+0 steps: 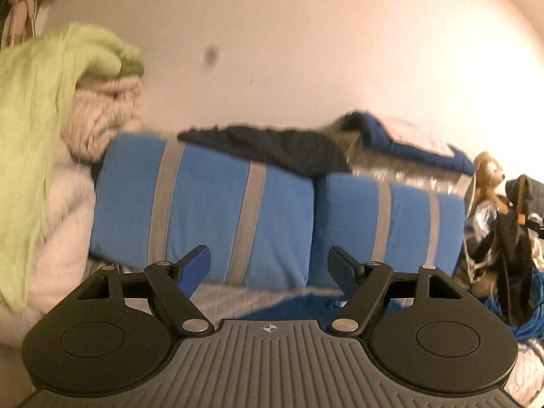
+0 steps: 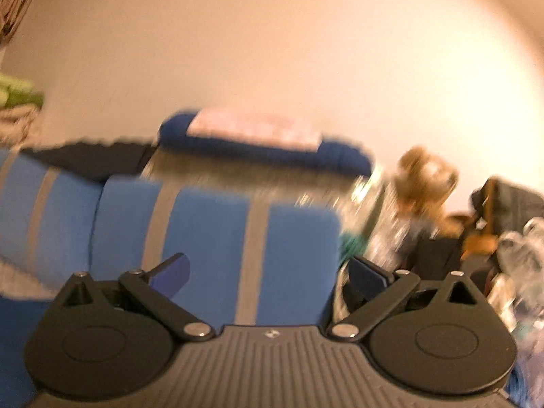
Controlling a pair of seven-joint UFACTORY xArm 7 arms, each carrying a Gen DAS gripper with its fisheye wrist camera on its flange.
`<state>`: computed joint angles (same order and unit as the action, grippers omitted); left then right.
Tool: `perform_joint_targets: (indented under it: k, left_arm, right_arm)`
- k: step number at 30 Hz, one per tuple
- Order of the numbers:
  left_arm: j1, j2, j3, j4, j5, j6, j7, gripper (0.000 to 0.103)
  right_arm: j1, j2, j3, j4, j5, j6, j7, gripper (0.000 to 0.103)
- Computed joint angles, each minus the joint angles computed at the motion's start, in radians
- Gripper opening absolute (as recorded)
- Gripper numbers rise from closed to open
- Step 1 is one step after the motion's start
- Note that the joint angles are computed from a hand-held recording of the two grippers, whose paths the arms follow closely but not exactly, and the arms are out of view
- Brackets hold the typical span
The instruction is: Fold clothes
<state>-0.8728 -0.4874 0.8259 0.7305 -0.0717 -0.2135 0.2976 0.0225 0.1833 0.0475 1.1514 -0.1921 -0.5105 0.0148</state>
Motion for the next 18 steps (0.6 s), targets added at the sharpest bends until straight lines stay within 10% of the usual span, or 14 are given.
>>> perform_joint_targets:
  k: [11,18]
  left_arm:
    - [0.252,-0.172,-0.246,-0.064,0.041,-0.006,-0.024,0.077]
    - [0.489,-0.356,-0.429,-0.143,0.019,0.124,-0.015,0.081]
  right_arm:
    - [-0.041,-0.19,-0.045,-0.028,-0.032,-0.051,0.162,0.103]
    - [0.007,-0.378,-0.291,-0.076,-0.566,0.012,0.71,0.103]
